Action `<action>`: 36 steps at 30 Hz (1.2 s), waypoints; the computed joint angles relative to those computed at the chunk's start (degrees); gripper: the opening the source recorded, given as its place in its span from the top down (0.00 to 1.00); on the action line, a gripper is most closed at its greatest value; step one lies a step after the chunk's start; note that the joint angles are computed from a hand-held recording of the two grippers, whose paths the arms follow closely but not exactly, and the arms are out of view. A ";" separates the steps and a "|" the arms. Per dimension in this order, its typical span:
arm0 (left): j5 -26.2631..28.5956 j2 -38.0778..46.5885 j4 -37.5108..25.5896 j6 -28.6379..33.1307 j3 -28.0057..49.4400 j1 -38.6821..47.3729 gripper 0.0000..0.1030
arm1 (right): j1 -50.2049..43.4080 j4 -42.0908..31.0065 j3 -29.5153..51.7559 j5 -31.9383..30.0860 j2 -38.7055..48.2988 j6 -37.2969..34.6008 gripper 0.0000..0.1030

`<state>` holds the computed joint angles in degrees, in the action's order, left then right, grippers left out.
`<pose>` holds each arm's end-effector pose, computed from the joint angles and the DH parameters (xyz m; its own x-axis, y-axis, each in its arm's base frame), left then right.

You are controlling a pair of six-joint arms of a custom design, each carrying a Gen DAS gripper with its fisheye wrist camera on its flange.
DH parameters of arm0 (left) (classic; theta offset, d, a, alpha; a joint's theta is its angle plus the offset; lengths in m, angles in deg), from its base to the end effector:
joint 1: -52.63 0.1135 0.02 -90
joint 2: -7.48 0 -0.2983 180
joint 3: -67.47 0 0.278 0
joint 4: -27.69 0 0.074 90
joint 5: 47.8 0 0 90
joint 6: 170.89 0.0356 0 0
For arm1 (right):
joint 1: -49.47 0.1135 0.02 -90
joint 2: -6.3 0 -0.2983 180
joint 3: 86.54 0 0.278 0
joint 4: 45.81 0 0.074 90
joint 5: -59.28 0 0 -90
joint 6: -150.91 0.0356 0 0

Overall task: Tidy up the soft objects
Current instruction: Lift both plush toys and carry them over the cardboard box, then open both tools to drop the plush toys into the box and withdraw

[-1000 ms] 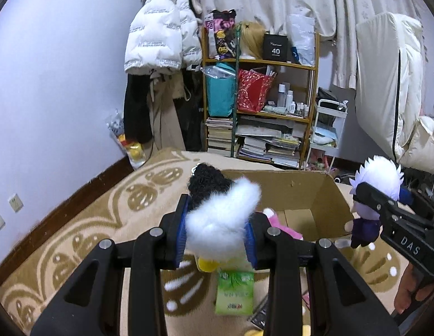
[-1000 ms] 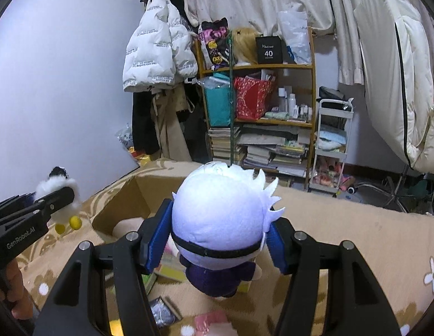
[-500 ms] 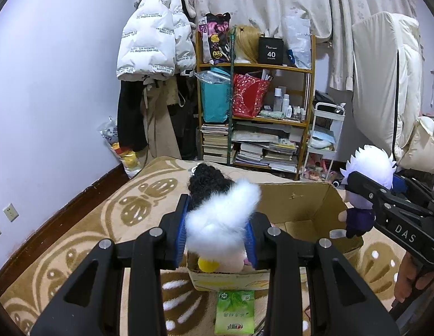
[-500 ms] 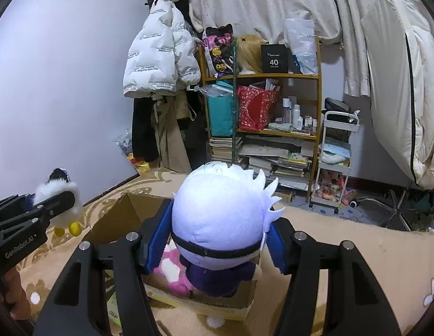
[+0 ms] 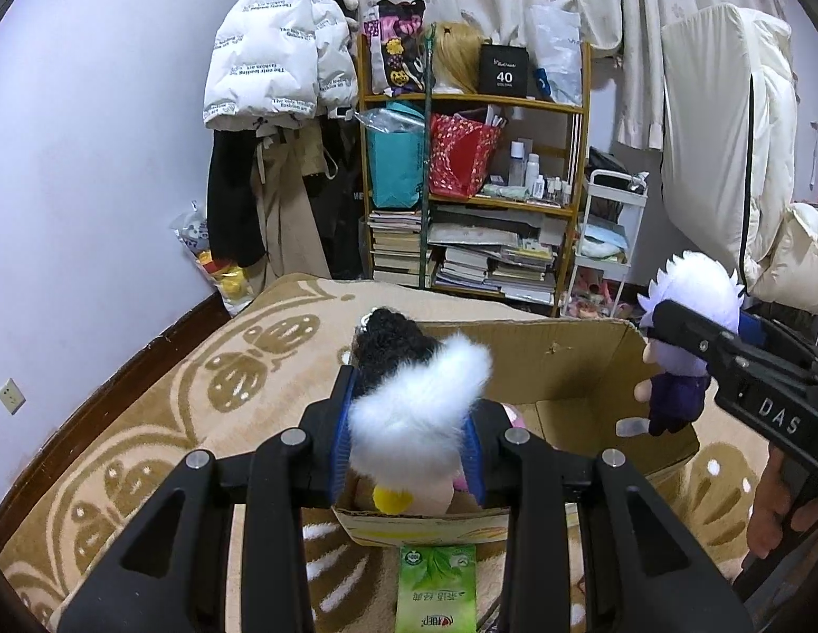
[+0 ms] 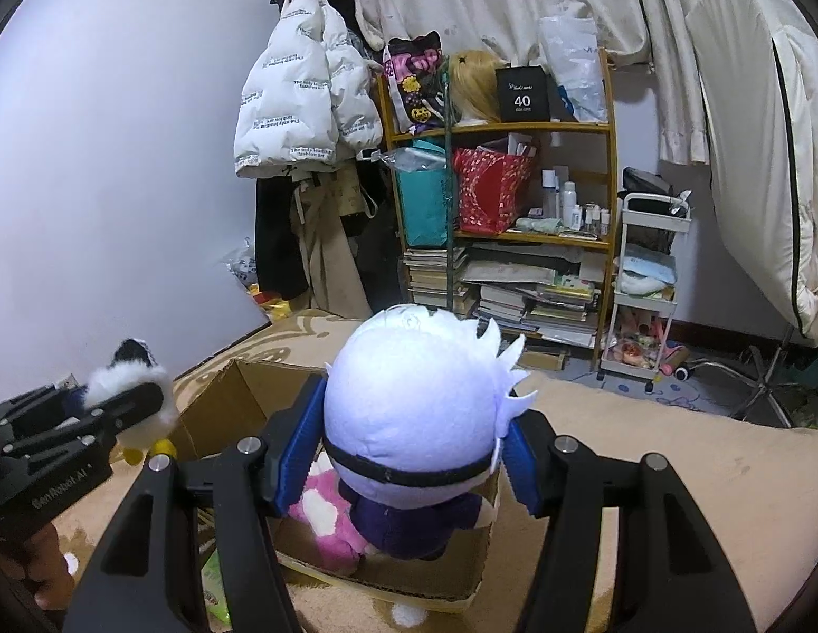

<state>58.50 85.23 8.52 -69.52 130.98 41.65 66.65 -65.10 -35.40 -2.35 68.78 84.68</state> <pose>0.3088 -0.0701 0.2771 -0.4486 0.2798 -0.8488 0.5113 0.8593 0.0131 0.2394 0.0563 0.2697 -0.3928 0.2498 -0.8851 0.3158 0.9405 0.1253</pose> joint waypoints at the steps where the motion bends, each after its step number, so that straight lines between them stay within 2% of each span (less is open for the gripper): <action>1: 0.03 0.18 0.13 0.08 -0.09 -0.01 0.68 | -0.31 0.49 -0.22 -0.41 0.04 0.05 0.37; 7: -0.11 1.47 0.67 0.12 -0.29 -0.64 0.68 | -2.02 2.66 -1.37 -3.13 0.60 0.35 0.37; 16: -0.18 4.51 -1.96 0.96 1.73 -1.45 0.66 | -3.08 4.12 -2.78 -5.92 2.66 1.85 0.37; 22: -0.68 5.25 -3.45 1.37 2.26 -1.41 0.66 | -2.72 2.93 -2.59 -6.01 3.24 2.07 0.37; 25: -0.75 5.35 -3.97 1.22 2.51 -1.22 0.62 | -2.82 2.21 -2.48 -5.88 3.56 2.09 0.37; 30: -1.28 5.99 -5.20 1.16 2.95 -0.80 0.61 | -4.03 1.92 -2.86 -7.90 3.73 2.97 0.36; 32: -1.71 6.07 -5.57 1.01 2.98 -0.60 0.57 | -4.56 2.02 -3.13 -8.72 3.63 3.39 0.36; 34: -2.31 5.65 -5.77 0.99 2.76 -0.35 0.44 | -4.57 1.90 -3.41 -8.80 3.42 3.93 0.36; 36: -3.40 4.68 -5.35 0.72 2.16 -0.23 0.41 | -4.71 1.55 -3.48 -9.17 3.06 4.27 0.35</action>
